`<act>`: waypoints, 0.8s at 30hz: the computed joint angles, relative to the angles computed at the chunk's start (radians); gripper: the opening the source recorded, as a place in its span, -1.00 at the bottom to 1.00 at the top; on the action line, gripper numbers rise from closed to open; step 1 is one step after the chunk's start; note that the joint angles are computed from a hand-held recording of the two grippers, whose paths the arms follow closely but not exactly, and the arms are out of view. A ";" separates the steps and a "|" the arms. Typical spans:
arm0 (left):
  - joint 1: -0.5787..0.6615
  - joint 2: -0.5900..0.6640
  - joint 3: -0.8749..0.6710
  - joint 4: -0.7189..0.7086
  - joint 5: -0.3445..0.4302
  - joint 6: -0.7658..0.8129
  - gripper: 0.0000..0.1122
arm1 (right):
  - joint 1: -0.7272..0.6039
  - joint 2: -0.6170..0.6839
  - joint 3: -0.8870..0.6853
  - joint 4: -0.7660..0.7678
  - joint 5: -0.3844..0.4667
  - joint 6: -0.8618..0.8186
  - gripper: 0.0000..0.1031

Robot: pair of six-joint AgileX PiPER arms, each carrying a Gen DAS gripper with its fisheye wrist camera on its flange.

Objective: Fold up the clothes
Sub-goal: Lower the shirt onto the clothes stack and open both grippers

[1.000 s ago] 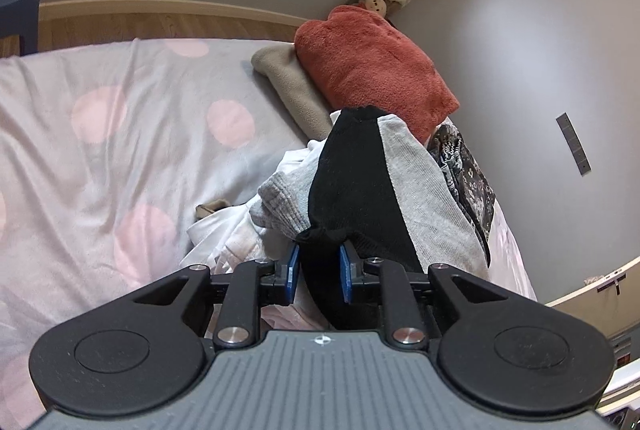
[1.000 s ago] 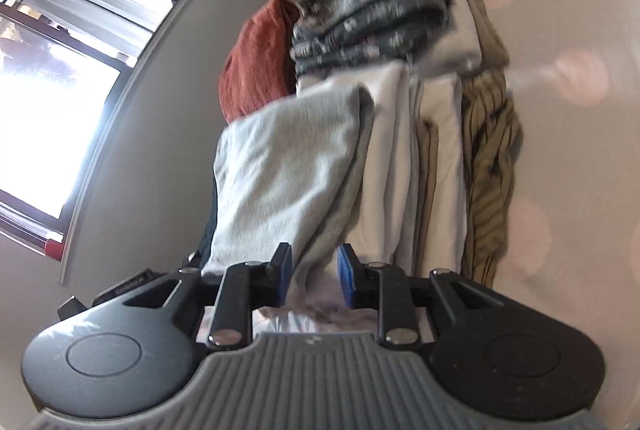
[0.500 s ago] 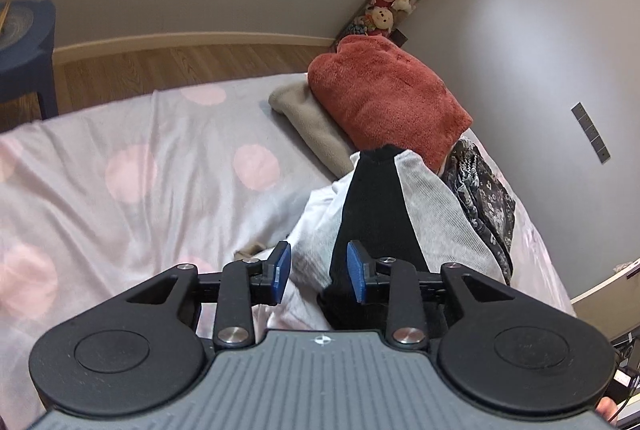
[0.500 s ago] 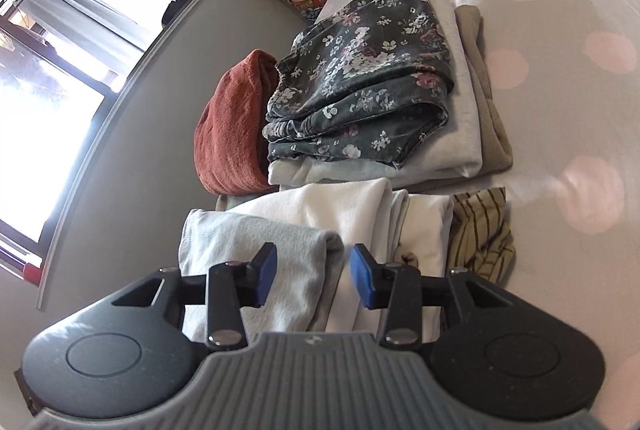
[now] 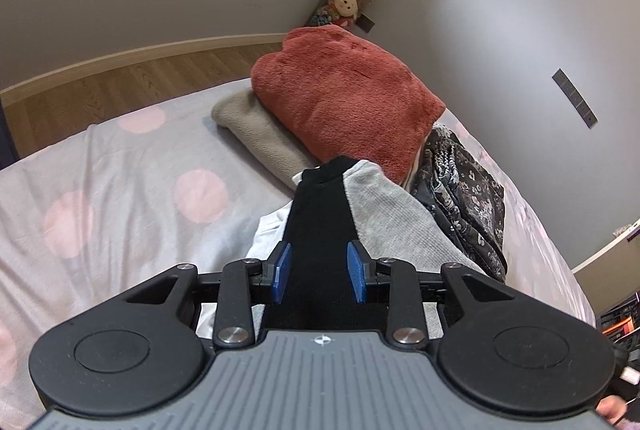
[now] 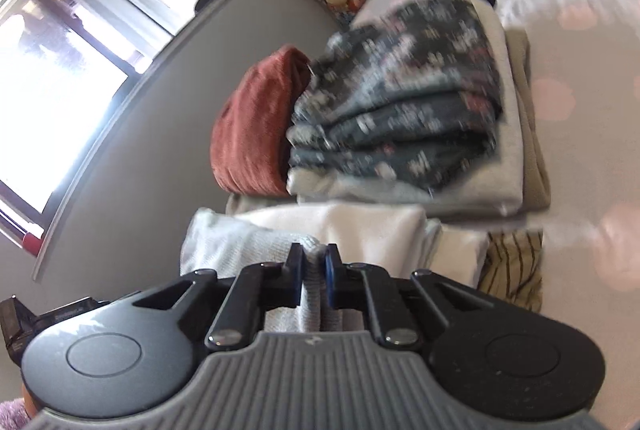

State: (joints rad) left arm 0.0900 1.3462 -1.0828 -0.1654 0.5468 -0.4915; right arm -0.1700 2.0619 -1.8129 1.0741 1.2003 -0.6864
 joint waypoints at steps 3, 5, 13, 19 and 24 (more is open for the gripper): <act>-0.014 0.016 -0.016 -0.017 -0.014 0.011 -0.50 | 0.004 0.011 -0.096 0.026 0.018 0.019 -0.78; -0.027 0.022 -0.019 -0.029 -0.023 0.020 -0.50 | 0.031 0.025 -0.164 -0.036 -0.006 0.047 -0.79; -0.084 0.038 -0.015 0.030 -0.006 0.000 -0.50 | 0.090 0.097 -0.141 -0.213 -0.146 0.145 -0.80; -0.098 0.010 0.039 0.075 -0.004 -0.041 -0.50 | 0.077 0.101 -0.118 -0.201 -0.115 0.132 -0.54; -0.158 -0.057 0.065 0.204 0.001 -0.152 -0.50 | 0.045 -0.034 0.006 -0.172 -0.143 0.014 -0.43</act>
State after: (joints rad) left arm -0.0675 1.2891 -1.0176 0.0384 0.5476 -0.6432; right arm -0.1249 2.0279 -1.8065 0.9017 1.0572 -0.6725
